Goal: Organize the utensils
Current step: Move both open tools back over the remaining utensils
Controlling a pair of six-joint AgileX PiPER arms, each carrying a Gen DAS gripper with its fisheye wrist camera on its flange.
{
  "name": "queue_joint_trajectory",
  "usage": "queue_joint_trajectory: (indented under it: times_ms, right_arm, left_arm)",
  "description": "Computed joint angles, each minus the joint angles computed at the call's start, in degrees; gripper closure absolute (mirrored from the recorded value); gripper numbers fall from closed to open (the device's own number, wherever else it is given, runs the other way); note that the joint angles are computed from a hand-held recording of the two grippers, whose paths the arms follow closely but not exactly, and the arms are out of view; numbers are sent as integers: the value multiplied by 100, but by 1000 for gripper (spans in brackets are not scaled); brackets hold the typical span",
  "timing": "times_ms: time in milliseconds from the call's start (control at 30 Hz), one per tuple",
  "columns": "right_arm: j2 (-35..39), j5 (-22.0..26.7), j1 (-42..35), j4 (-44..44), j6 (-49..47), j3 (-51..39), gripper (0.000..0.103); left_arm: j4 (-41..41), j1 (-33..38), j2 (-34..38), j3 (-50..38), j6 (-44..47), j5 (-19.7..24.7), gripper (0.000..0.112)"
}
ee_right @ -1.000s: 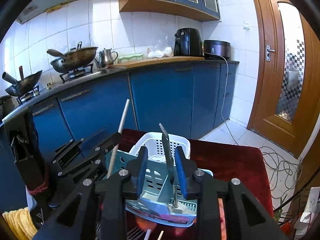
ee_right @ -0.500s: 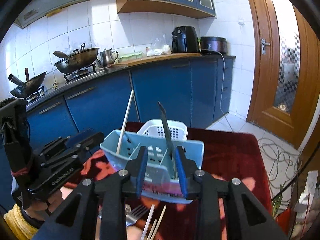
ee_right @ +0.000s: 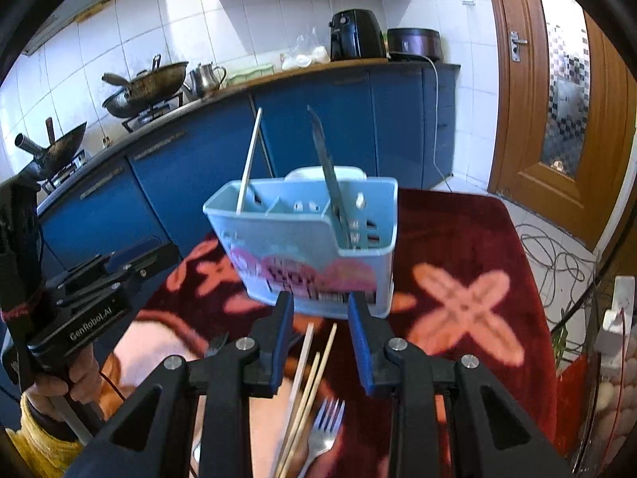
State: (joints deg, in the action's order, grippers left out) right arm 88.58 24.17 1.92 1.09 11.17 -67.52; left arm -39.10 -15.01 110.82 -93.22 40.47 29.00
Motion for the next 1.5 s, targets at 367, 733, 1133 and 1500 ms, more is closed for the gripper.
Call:
queue_joint_trajectory:
  times_ms: [367, 733, 1133, 1500]
  right_arm:
    - [-109, -202, -33, 574, -318, 772, 72]
    - [60, -400, -151, 970, -568, 1291, 72]
    - [129, -513, -299, 1433, -1011, 1554, 72]
    - [176, -531, -453, 2300, -1922, 1662, 72]
  left_arm:
    - [269, -140, -197, 605, -67, 271, 79]
    - [698, -402, 169, 485, -407, 395, 79]
    - [1120, -583, 721, -10, -694, 686, 79]
    - [1420, -644, 1086, -484, -1034, 938, 103]
